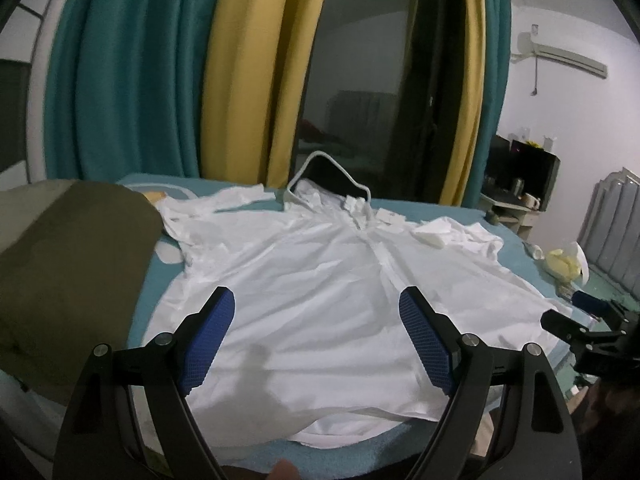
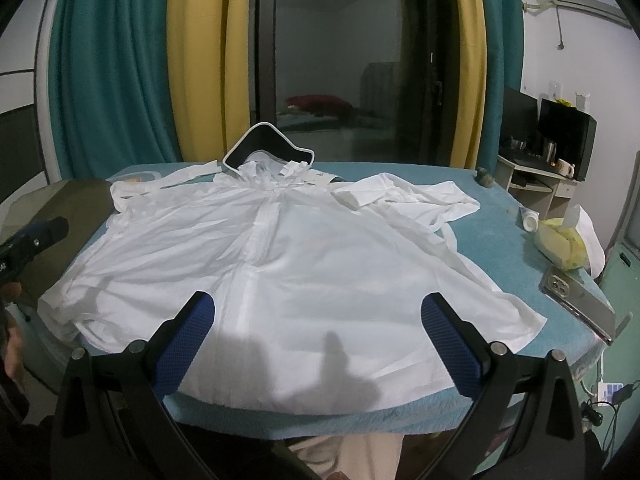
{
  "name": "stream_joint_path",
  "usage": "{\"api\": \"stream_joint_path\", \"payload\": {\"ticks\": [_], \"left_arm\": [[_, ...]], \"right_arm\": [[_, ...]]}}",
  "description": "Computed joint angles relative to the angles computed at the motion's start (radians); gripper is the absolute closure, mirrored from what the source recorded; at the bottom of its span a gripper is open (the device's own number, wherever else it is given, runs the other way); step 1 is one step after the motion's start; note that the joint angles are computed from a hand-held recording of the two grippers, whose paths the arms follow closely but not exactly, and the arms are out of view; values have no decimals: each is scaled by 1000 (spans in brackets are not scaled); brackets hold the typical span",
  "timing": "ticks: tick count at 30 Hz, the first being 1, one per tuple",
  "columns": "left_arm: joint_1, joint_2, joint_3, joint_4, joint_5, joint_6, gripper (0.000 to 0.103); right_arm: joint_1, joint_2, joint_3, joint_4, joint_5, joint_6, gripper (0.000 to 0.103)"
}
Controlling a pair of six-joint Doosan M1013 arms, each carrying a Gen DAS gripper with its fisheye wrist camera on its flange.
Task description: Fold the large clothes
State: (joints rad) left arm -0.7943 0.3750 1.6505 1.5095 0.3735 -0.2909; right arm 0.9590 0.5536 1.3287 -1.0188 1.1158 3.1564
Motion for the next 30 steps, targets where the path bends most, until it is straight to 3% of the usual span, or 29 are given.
{"api": "stream_joint_path", "payload": {"ticks": [7, 15, 18, 19, 21, 24, 27, 30], "left_arm": [[40, 34, -41, -137, -104, 157, 16], [76, 104, -161, -715, -103, 728, 16], [98, 129, -203, -993, -127, 997, 16], [103, 139, -222, -1027, -119, 1034, 16], [105, 153, -247, -1006, -104, 1025, 16], [122, 184, -301, -1153, -83, 1162, 16], [142, 224, -370, -1330, -17, 1308, 16], [153, 258, -425, -1386, 37, 1363, 16]], "right_arm": [[-42, -1, 17, 72, -36, -46, 1], [-99, -6, 11, 96, -26, -153, 1], [-118, -1, 0, 82, 7, -211, 1], [-127, -3, 2, 89, 1, -225, 2], [-145, -3, -2, 108, -7, -258, 6], [-173, 4, -16, 146, -12, -336, 14], [-205, 14, -34, 195, -28, -429, 28], [-240, 33, -62, 241, -18, -549, 39]]}}
